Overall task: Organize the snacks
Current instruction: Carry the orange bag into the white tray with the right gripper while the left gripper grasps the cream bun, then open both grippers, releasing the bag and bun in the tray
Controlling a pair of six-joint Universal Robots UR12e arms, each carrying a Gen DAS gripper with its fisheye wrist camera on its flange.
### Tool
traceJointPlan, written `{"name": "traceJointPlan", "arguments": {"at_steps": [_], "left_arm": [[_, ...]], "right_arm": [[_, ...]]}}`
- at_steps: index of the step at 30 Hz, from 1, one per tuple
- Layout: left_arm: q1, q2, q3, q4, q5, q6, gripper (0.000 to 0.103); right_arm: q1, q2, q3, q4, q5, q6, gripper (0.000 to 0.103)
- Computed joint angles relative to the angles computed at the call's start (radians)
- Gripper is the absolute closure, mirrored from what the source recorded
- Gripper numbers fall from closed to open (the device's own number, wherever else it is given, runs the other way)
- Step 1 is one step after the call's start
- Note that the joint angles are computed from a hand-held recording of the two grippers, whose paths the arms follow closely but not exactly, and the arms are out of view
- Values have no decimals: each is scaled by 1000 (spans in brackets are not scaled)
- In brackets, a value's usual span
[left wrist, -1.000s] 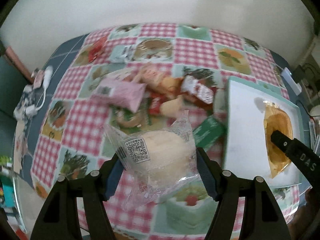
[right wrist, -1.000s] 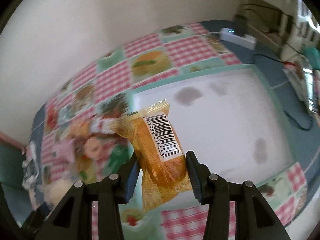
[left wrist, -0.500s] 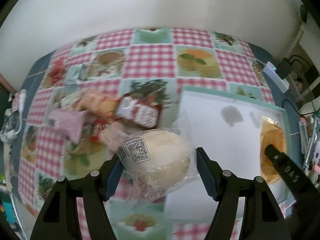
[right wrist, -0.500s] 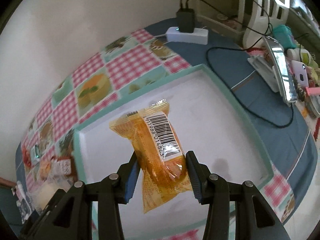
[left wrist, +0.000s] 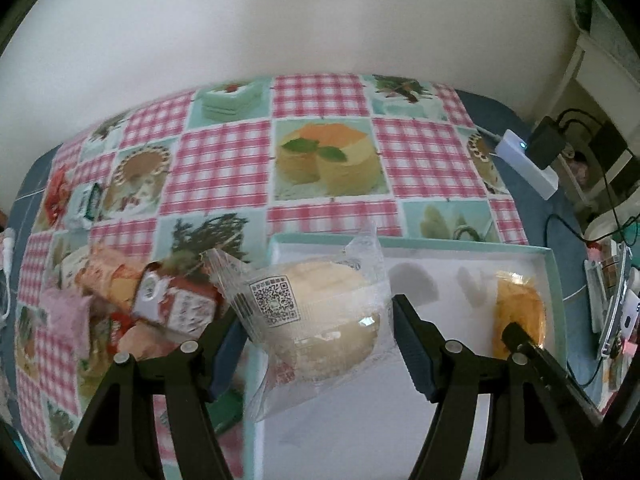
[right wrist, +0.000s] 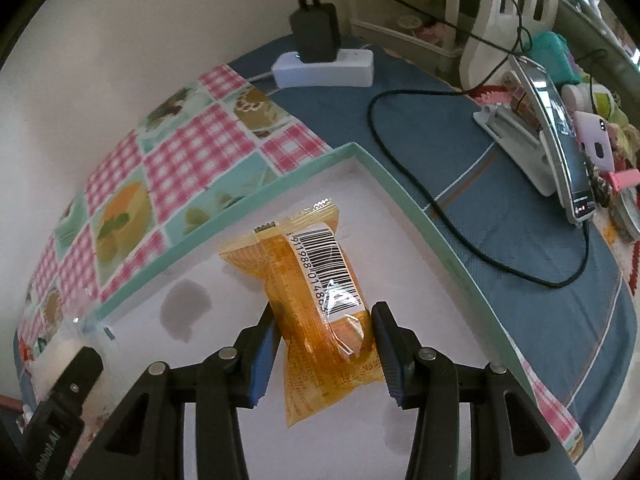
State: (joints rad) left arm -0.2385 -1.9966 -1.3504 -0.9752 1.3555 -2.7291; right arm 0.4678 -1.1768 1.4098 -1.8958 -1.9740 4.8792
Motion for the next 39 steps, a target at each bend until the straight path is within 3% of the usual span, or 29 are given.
{"name": "traceJointPlan", "arguments": {"at_steps": [6, 14, 16, 18, 22, 24, 28, 30, 33, 39], "left_arm": [[-7, -8, 2, -15, 0, 13, 25], [10, -8, 21, -55, 11, -29, 20], [19, -3, 21, -58, 9, -43, 19], [30, 6, 11, -52, 2, -65, 19], [55, 22, -15, -55, -6, -102, 5], [64, 26, -21, -64, 4, -110, 5], [80, 39, -37, -37, 37, -131, 4], [87, 44, -44, -31, 50, -130, 4], [97, 48, -48, -35, 103, -125, 4], [119, 50, -45, -55, 181, -136, 4]], "right_arm": [[-5, 1, -1, 22, -4, -3, 54], [-3, 10, -22, 58, -3, -40, 52], [-1, 10, -26, 67, -3, -41, 45], [4, 7, -27, 67, -15, -41, 29], [16, 11, -40, 70, -25, -62, 22], [23, 19, -56, 84, -29, -74, 14], [39, 36, -86, 97, -27, -96, 9], [45, 44, -99, 98, -31, -107, 0], [56, 63, -136, 127, -43, -127, 0], [74, 78, -157, 100, -43, -149, 0]]}}
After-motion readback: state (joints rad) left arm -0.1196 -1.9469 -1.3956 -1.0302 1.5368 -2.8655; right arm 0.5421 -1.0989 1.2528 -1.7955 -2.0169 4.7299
